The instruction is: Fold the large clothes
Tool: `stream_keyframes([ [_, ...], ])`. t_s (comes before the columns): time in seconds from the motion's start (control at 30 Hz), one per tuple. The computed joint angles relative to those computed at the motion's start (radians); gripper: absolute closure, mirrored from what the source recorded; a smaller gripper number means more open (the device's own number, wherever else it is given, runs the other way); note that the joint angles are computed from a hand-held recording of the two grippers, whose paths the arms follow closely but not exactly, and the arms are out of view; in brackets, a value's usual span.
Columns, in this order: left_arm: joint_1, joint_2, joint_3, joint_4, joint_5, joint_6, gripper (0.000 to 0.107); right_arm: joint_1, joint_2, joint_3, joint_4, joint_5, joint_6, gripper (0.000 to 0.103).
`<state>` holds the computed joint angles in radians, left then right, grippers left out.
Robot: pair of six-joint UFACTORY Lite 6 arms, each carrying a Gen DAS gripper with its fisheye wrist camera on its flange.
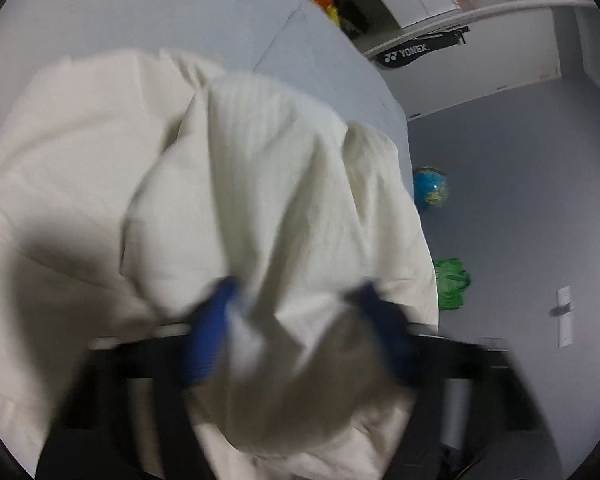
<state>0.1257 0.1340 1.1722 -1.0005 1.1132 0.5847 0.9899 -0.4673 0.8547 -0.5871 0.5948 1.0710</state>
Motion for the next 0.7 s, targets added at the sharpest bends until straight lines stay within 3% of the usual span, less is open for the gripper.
stream_keyframes([
  [0.03,-0.003,0.001,0.001,0.007,-0.007,-0.004,0.09,-0.014,0.002,0.002,0.011,-0.008,-0.015,0.074],
  [0.13,0.012,-0.061,-0.026,-0.011,-0.008,0.033,0.096,-0.029,-0.015,-0.003,0.025,-0.007,-0.037,0.074],
  [0.23,0.049,-0.152,-0.06,-0.058,0.032,0.041,0.097,-0.043,-0.036,0.004,0.037,-0.004,-0.071,0.074],
  [0.5,0.174,-0.302,-0.177,-0.247,0.245,0.057,0.095,-0.11,-0.192,0.029,0.072,-0.033,-0.095,0.074],
  [0.7,0.254,-0.283,-0.482,-0.359,0.266,0.223,0.091,-0.343,-0.118,0.111,0.371,-0.102,-0.345,0.074],
])
